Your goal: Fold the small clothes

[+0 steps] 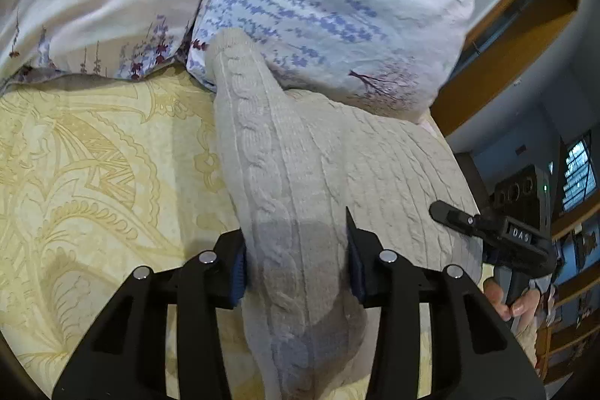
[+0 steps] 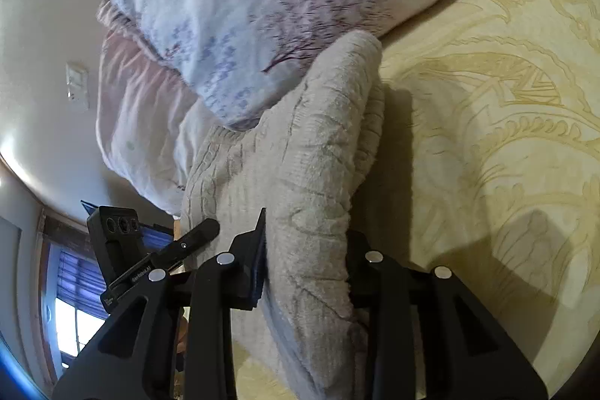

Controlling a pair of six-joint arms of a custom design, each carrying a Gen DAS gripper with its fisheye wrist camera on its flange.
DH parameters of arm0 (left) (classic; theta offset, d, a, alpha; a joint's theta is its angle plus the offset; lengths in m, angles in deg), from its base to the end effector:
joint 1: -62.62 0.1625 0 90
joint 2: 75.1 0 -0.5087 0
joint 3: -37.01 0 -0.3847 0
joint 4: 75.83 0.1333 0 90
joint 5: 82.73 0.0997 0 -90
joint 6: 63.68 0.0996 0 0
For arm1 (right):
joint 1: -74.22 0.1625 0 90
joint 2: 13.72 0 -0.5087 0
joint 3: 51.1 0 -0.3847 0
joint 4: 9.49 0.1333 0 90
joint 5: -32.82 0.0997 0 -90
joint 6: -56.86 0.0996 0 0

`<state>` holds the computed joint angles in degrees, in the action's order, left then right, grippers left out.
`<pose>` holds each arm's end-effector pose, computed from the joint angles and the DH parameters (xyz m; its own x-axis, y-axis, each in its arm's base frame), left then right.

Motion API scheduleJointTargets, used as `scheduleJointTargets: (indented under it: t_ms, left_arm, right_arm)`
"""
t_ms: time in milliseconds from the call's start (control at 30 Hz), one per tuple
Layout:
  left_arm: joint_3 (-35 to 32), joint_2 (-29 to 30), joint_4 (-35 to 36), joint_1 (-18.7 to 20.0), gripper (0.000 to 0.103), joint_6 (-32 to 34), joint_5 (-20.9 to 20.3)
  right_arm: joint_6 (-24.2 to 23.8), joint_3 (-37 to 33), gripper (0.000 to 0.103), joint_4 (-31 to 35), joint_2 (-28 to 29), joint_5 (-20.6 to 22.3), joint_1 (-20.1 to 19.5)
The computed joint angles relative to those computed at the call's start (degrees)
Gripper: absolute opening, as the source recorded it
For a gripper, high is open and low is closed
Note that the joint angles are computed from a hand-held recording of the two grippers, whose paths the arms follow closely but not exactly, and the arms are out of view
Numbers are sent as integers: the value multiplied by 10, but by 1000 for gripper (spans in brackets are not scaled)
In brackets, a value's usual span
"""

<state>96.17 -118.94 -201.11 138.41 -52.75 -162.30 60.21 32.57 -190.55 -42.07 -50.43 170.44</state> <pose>-0.0657 -0.8758 0.3552 -0.9072 0.3510 -0.2318 0.4102 0.8602 -0.3029 0.2314 -0.7848 0.0657 -0.9832 -0.1284 -0.1294 -0.0305 0.8158 -0.5775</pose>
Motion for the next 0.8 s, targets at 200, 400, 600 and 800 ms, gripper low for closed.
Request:
scheduleJointTargets:
  t_ms: [200,400,600,800]
  left_arm:
    - [32,-43,4,8,40,30,-6]
    - [30,-77,-4,24,40,40,10]
    - [-50,-48,45,67,44,-9,18]
    - [-79,-34,59,98,55,-66,-24]
  right_arm:
    - [-32,4,29,2,3,-16,27]
    - [-95,-44,29,15,42,-23,64]
    - [-114,-127,30,62,102,-69,78]
    - [-38,-140,50,94,108,-61,58]
